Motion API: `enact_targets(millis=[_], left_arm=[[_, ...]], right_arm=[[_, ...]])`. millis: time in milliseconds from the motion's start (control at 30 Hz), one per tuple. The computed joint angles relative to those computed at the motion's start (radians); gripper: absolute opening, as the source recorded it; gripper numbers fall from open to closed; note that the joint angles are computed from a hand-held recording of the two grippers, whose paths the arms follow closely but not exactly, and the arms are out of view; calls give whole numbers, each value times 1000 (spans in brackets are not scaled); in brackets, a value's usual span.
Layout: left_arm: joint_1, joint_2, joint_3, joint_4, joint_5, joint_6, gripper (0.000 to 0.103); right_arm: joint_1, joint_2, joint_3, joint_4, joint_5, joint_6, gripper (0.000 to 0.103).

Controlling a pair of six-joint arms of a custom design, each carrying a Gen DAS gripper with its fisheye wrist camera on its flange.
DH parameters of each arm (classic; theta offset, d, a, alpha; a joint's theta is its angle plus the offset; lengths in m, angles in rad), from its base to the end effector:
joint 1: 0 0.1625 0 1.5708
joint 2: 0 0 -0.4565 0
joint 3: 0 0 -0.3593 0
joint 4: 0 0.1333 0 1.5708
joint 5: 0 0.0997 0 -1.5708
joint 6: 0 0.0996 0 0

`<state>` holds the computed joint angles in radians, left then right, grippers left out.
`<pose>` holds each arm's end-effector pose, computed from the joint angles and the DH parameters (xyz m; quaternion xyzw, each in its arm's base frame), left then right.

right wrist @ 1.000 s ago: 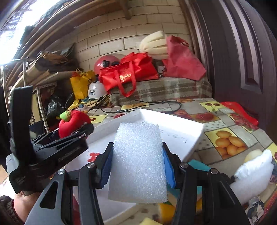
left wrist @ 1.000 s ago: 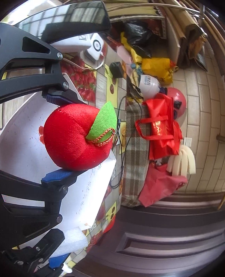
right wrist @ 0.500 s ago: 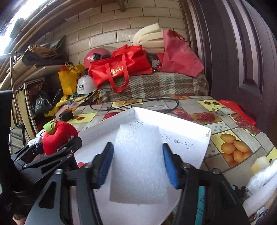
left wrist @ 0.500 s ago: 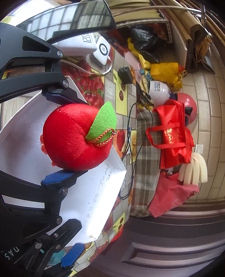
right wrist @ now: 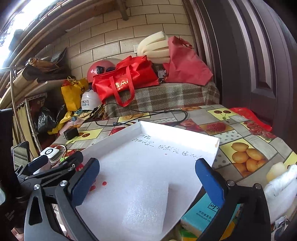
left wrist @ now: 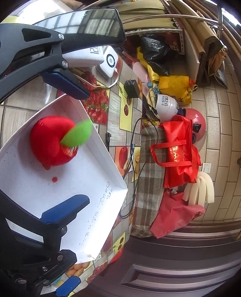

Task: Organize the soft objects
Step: 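Open the right tool to drop the foam in the box while the left tool releases the apple, then grasp the yellow-green sponge with the left tool while the right tool grasps the pink plush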

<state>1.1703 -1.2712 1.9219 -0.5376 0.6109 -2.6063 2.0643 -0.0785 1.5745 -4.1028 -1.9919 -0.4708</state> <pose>0.0162 -0.5130 0.2755 0.0239 0.7292 -0.5662 0.3834 0.3710 -0.4942 -0.1205 0.3023 -0.8008 0.4862 0.1761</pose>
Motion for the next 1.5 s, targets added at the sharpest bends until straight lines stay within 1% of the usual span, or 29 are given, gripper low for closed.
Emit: enact_targets(millis=[133,233,300,500,633,700,767,800,867,933,967,1000,1033,1100,1133,1167,1200,1267,1367,1433,1500], left_arm=[[-12,-12,38,-79,3,60,103],[-24,-20,68,-138,1,105,103],[-32,-25,82,-142,2,108,103],[-63,-40,129,-154,1,99,103],[-81,-44,144,-93,28,56,103],[-93,-48,157,-62,53,37,103],[-106,-48,168,-30,82,18,103],[-115,-47,172,-9,98,8,103],[-136,-32,176,26,116,-6,103],[-152,-11,160,103,145,-28,103],[-159,2,150,151,165,-46,103],[-167,18,139,201,182,-67,103],[-174,29,133,231,190,-79,103],[-193,57,121,284,203,-99,103],[-204,70,122,292,206,-102,103],[-211,78,122,301,208,-100,103],[-218,85,122,308,209,-97,103],[-229,94,122,322,209,-94,103],[-241,112,118,348,187,-101,103],[-238,123,102,366,177,-98,103],[-235,134,92,383,177,-104,103]], right_arm=[[4,-1,25,-34,9,-17,103],[4,-14,59,-26,8,-9,103],[3,-25,88,-21,5,-6,103],[-2,-47,169,-71,24,-16,103],[-11,-66,240,-131,58,-53,103],[-17,-69,281,-194,84,-101,103],[-20,-71,315,-261,76,-158,103],[-25,-77,332,-282,73,-169,103],[-46,-99,372,-321,68,-166,103],[-80,-137,431,-367,64,-134,103],[-96,-155,460,-376,73,-116,103],[-125,-192,508,-374,96,-80,103],[-142,-210,535,-379,107,-66,103],[-177,-260,589,-348,89,-27,103],[-189,-282,613,-320,100,-12,103],[-213,-310,647,-289,142,5,103],[-226,-326,670,-269,166,9,103],[-225,-342,691,-215,166,-21,103],[-194,-340,682,-89,113,-73,103],[-179,-330,672,-54,86,-94,103],[-156,-322,640,-7,35,-103,101]])
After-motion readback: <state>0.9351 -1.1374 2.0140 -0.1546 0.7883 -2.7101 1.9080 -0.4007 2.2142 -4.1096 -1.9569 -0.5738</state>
